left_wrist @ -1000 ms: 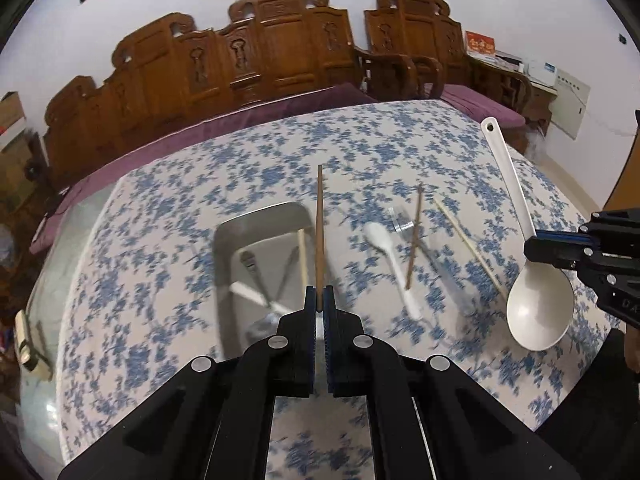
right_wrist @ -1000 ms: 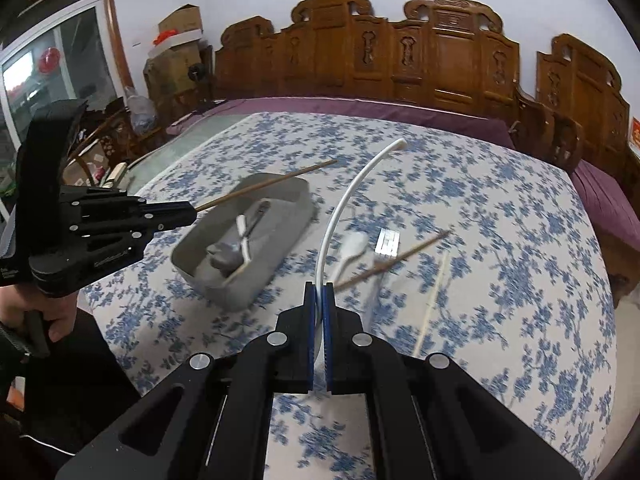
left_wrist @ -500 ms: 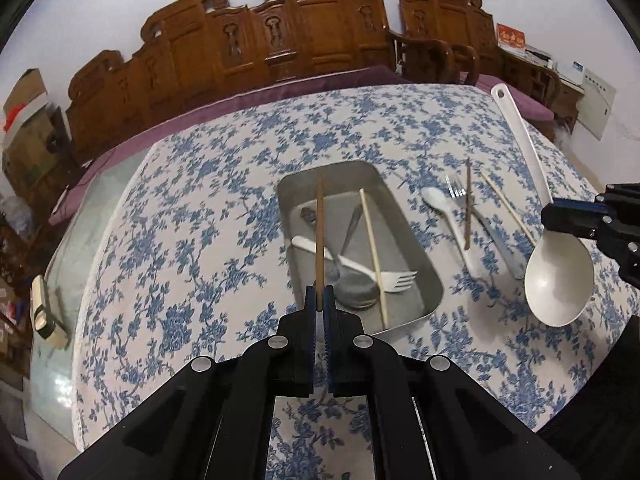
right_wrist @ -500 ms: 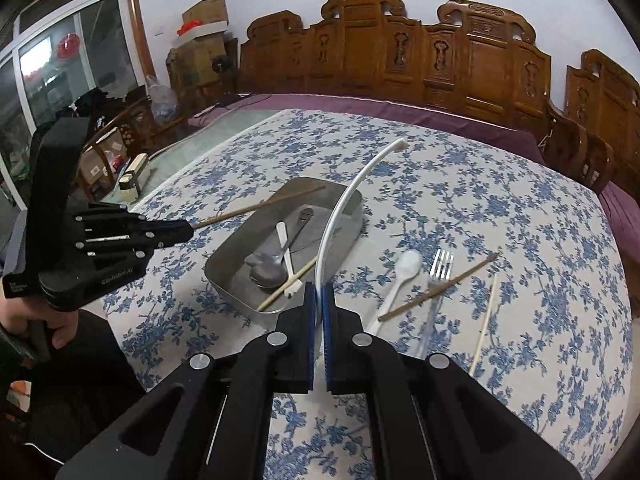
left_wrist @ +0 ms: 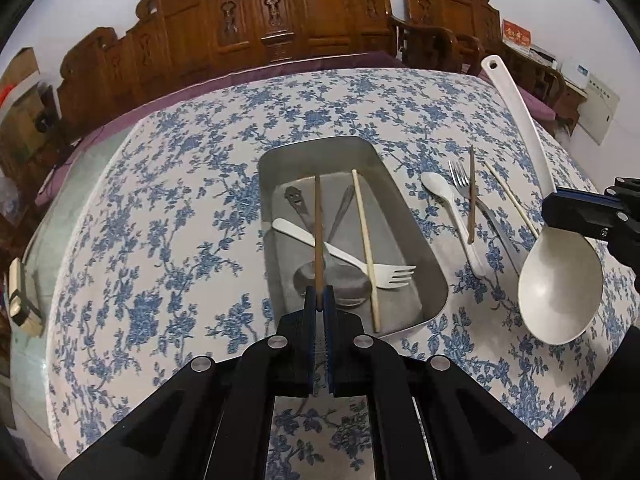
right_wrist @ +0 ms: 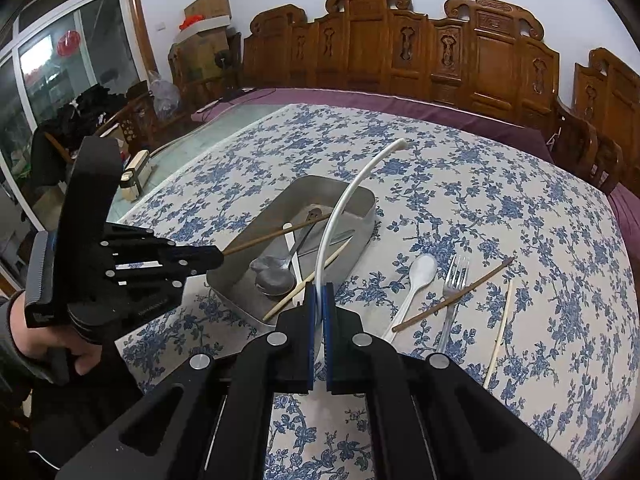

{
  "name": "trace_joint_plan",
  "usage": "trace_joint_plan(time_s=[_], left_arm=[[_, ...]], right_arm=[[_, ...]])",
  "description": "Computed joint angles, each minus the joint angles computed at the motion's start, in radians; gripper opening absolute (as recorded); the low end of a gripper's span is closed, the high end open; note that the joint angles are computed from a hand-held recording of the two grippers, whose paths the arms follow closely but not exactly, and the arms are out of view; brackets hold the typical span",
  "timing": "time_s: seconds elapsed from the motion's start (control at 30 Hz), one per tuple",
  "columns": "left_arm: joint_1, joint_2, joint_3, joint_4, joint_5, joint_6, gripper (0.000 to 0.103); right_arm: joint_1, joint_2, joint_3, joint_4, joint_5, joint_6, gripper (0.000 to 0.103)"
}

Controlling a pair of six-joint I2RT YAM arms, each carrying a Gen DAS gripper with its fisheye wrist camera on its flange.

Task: Organize utensils

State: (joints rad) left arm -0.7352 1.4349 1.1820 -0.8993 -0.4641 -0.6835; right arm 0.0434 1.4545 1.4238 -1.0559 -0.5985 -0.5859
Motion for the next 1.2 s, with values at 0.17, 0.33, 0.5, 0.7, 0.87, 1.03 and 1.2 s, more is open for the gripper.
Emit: trace_joint_plan(time_s=[0.17, 0.33, 0.5, 0.7, 0.87, 1.03, 1.2], left_arm=[[-0.002, 0.008, 0.008, 0.016, 0.011, 0.010, 0.003], [-0.006, -0.004, 0.007, 0.032, 0.022, 0.016, 0.003], [0.002, -0.032, -0.004, 0.047, 0.027, 0.023, 0.005], [0.009, -0.073, -0.014, 0.044, 0.011, 0.034, 0.021], [0.005, -0.122, -0.012, 0.019, -0.020, 0.038, 0.032], [0.015, -0.162, -0.008, -0.007, -0.066, 0.052, 0.042], [0.082, -0.223, -0.035, -0.001, -0.056, 0.069, 0.055]], right_arm=[[0.017, 0.003, 0.003, 0.007, 0.015, 0.008, 0.004], [0.034, 0.013, 0.008, 0.013, 0.023, 0.020, 0.004], [0.059, 0.020, 0.000, 0.030, 0.039, 0.034, 0.004], [0.094, 0.045, 0.012, 0.049, 0.058, 0.058, 0.004], [0.140, 0.086, 0.049, 0.073, 0.080, 0.089, 0.004], [0.199, 0.148, 0.111, 0.096, 0.113, 0.121, 0.004], [0.245, 0.219, 0.150, 0.118, 0.146, 0.150, 0.004]])
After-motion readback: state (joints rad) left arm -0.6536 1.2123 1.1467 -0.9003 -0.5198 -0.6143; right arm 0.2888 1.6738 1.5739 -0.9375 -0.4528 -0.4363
